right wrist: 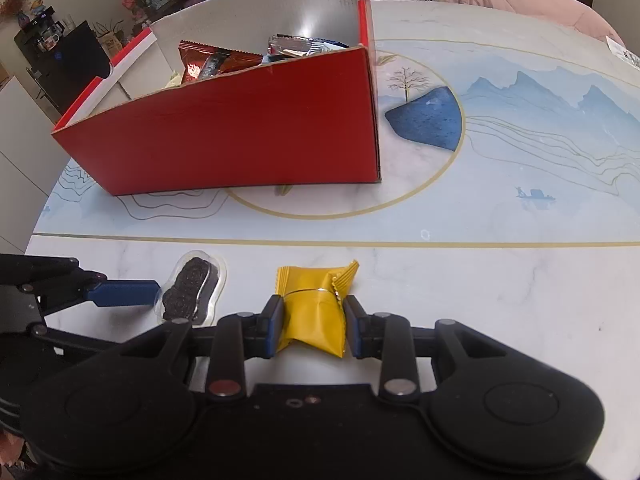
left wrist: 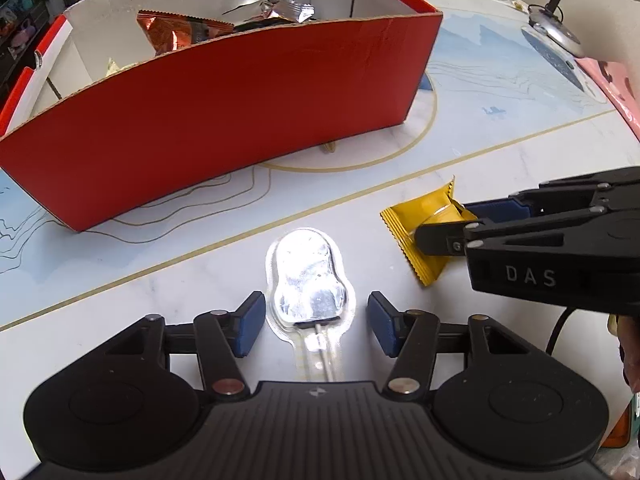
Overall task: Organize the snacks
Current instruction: 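Grasp the chocolate lollipop with the left tool while the right tool grasps the yellow packet, then carry the lollipop and yellow packet up and over the red box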
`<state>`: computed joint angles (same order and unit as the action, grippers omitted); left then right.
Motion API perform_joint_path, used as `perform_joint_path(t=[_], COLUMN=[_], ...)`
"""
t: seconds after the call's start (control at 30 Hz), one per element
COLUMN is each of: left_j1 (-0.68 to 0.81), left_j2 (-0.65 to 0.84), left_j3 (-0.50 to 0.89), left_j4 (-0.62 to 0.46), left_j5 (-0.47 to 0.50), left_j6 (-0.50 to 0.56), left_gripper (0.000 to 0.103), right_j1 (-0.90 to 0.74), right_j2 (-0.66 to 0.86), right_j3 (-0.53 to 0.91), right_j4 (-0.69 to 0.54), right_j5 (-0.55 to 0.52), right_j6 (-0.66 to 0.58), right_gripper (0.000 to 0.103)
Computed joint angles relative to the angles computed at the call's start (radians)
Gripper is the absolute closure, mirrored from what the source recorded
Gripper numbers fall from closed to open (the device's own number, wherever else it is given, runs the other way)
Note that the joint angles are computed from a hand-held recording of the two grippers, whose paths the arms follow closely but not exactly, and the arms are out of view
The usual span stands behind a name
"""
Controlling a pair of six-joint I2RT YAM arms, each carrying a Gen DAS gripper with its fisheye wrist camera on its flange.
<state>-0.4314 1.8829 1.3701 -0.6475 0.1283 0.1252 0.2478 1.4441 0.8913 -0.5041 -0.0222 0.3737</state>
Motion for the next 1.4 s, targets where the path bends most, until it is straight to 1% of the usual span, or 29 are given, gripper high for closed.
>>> perform_joint_path(t=[0.07,0.13,0.17,0.37,0.57,0.8,0.87,0.97,1.23,1.4], left_j1=[0.000,0.004,0.009,0.022,0.061,0.094,0.103,0.114,0.152,0.180], left_j2=[-0.001,-0.004,-0.008,-0.021,-0.033,-0.064,-0.075,-0.097,-0.146,-0.171], left_j3=[-0.001,-0.004,-0.010,-0.021,-0.024,-0.031,-0.034,-0.042,-0.033,0.003], left_j4=[0.006,0.007,0.013,0.013,-0.003,-0.024,-0.029,-0.037,-0.075,-0.097], left_j5=[-0.009,-0.006,0.004,0.003,0.039,0.059,0.068,0.075,0.101,0.116], left_j6=[-0.006,-0.002,-0.003,-0.015,-0.038,-0.046,-0.046,-0.045,-0.049,-0.051], left_gripper=[0.058,0.060,0.063,0.063,0.063,0.063,0.063,0.063,0.063,0.063], right_j1=[0.002,0.002,0.003,0.008,0.016,0.054,0.070,0.106,0.155,0.177], right_j2=[0.000,0.000,0.000,-0.003,-0.028,-0.071,-0.082,-0.093,-0.148,-0.168], right_j3=[0.000,-0.001,-0.001,0.003,0.006,-0.008,-0.007,0.007,0.042,0.087], right_j4=[0.003,0.005,0.006,0.000,-0.007,-0.010,-0.015,-0.038,-0.080,-0.107], right_j5=[0.002,0.001,0.002,0.010,0.010,0.028,0.037,0.091,0.134,0.156], right_j6=[-0.001,0.002,0.002,-0.001,0.011,0.028,0.037,0.053,0.084,0.090], right_gripper=[0.072,0.072,0.072,0.072,0.074,0.076,0.077,0.077,0.077,0.077])
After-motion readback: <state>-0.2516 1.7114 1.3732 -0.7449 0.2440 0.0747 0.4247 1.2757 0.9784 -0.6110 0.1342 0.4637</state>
